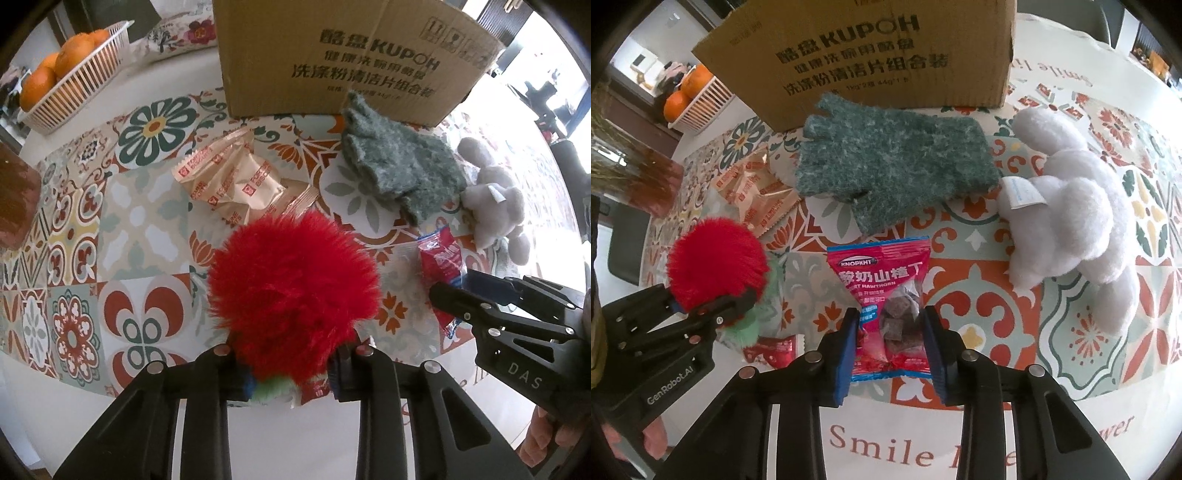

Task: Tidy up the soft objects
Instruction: 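Carry pompom in left tool while right tool carries snack bag to box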

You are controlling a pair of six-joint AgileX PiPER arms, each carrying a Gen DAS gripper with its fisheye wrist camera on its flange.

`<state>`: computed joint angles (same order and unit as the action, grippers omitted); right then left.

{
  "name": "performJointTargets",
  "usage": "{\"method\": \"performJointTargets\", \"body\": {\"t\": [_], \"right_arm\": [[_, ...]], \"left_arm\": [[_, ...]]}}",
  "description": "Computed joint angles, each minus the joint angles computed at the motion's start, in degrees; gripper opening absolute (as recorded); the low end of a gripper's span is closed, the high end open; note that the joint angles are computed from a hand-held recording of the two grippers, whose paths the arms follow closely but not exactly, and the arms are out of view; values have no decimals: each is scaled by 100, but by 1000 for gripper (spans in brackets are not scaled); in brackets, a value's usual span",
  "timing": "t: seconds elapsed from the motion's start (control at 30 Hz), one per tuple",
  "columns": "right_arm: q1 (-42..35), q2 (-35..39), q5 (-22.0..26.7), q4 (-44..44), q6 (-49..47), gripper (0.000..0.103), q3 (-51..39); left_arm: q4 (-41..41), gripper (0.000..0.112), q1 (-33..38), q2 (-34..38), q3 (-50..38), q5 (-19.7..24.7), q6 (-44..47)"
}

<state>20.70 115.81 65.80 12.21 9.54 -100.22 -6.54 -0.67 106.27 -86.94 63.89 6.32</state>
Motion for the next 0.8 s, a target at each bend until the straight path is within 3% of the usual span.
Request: {"method": "performJointTargets", "body": {"t": [0.3, 0.8], "right_arm": [[-47, -341, 6, -17, -8, 35, -16], [-78, -566, 162, -153, 24, 35, -765]], "left_arm": [[-99, 29, 52, -264, -106, 72, 62], [-178, 29, -129, -377, -941, 312, -217]]}}
